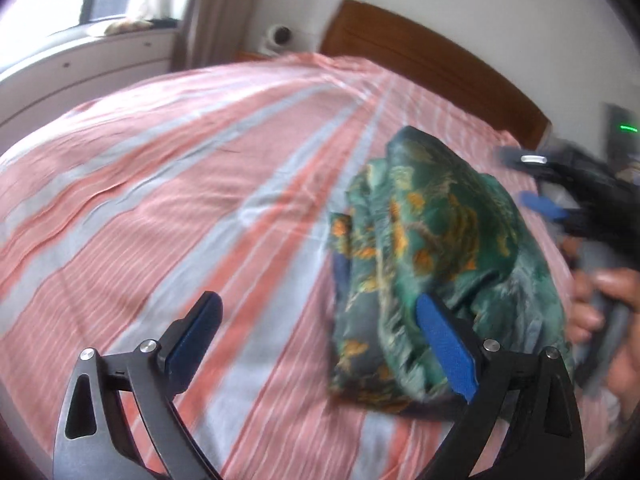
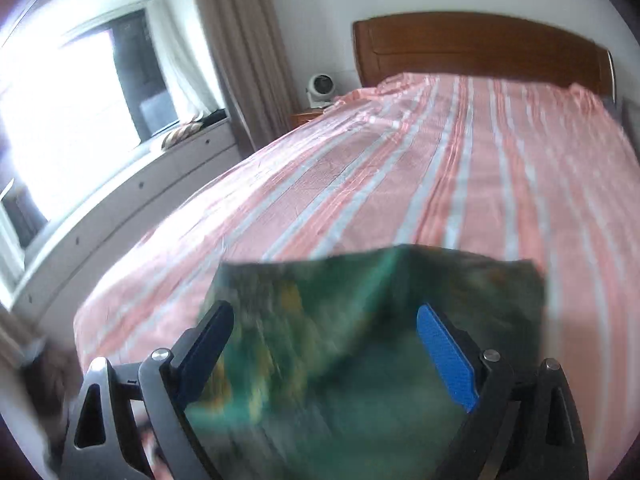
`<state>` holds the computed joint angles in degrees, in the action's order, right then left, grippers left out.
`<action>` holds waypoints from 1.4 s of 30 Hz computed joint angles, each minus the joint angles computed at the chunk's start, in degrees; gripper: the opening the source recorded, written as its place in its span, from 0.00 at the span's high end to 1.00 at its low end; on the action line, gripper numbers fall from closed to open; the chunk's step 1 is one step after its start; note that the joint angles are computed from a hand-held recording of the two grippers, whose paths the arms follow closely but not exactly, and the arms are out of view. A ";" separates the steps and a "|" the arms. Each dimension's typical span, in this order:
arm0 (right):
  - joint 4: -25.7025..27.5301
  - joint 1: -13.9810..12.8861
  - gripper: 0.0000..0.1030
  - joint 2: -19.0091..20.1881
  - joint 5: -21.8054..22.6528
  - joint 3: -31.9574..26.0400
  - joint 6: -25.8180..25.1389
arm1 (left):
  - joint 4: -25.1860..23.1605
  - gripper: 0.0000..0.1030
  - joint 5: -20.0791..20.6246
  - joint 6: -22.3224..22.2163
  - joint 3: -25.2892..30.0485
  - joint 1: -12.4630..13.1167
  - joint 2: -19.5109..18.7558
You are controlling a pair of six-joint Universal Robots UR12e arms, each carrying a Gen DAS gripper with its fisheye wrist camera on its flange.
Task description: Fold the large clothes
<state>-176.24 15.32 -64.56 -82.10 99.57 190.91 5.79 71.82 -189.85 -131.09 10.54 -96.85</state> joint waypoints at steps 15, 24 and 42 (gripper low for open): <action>3.52 4.18 0.05 7.48 -10.60 -4.75 -5.84 | 7.24 0.05 2.23 2.82 -1.51 2.64 -4.58; -4.61 3.97 0.05 -3.28 -10.62 5.38 -7.15 | 7.35 0.05 -0.62 -1.35 -2.13 5.23 -4.78; -14.94 4.63 0.03 -8.61 -12.21 18.95 -3.69 | -1.28 0.04 -28.74 -0.96 -0.61 10.33 -1.17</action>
<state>-191.18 19.95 -73.18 -94.31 118.51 187.21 4.51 43.09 -190.81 -131.70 20.87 -98.02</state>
